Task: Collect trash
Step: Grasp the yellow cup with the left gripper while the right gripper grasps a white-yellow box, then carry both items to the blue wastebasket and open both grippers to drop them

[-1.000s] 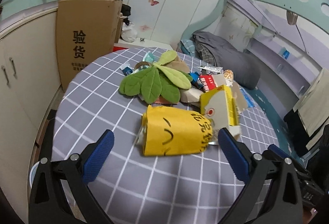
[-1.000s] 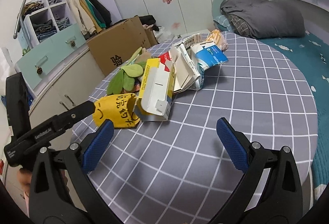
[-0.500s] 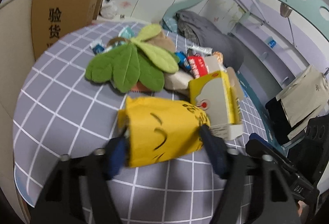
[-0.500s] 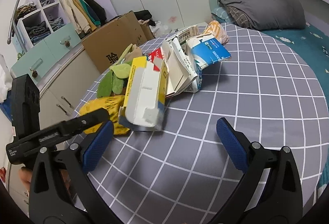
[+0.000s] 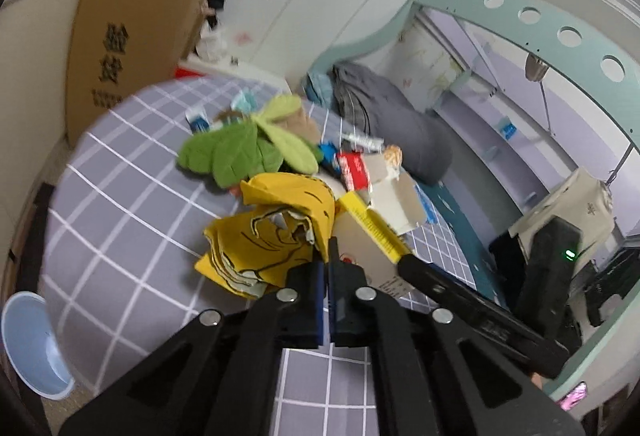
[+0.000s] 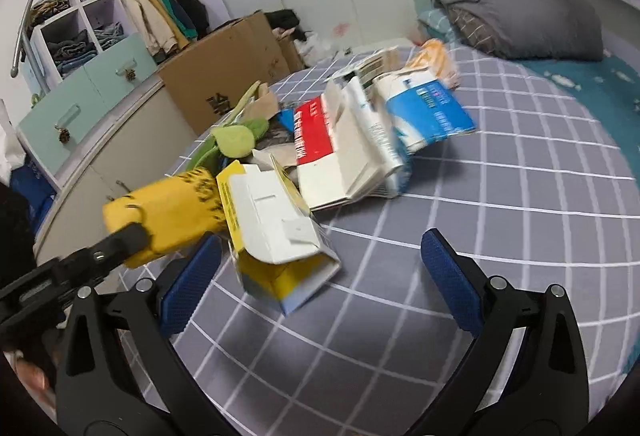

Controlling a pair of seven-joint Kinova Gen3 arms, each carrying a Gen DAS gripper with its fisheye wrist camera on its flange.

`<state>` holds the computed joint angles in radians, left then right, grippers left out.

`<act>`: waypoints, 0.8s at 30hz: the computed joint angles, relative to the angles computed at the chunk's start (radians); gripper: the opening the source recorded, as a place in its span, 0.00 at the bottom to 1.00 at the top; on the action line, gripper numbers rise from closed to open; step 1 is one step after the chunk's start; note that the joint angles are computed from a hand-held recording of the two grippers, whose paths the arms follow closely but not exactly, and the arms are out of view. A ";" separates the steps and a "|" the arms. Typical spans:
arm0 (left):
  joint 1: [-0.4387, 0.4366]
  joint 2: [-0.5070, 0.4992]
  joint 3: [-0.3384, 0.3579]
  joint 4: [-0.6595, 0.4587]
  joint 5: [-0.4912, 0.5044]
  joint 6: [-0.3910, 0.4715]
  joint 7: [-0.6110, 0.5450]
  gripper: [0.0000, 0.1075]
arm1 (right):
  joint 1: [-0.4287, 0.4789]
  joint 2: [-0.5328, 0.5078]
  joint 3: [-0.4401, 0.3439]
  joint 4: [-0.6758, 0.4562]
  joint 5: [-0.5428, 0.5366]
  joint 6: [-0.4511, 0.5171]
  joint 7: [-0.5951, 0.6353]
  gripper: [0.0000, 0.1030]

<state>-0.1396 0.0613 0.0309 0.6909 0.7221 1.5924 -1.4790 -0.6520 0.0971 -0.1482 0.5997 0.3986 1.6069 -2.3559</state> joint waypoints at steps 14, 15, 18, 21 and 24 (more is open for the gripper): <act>0.125 -0.132 -0.020 0.028 -0.333 -0.047 0.024 0.01 | -0.003 0.069 0.034 -0.092 -0.160 0.035 0.098 0.43; 0.129 -0.144 -0.024 0.043 -0.350 -0.055 0.025 0.01 | -0.016 0.057 0.035 -0.075 -0.148 0.022 0.091 0.43; 0.130 -0.180 -0.057 0.079 -0.359 -0.070 0.014 0.01 | -0.052 0.035 0.022 -0.050 -0.106 -0.003 0.069 0.42; 0.126 -0.202 -0.105 0.099 -0.344 -0.070 -0.001 0.01 | -0.097 0.040 -0.001 -0.076 -0.068 -0.010 0.065 0.41; 0.111 -0.226 -0.160 0.123 -0.333 -0.062 -0.016 0.01 | -0.169 0.073 -0.008 -0.148 -0.033 -0.004 0.087 0.41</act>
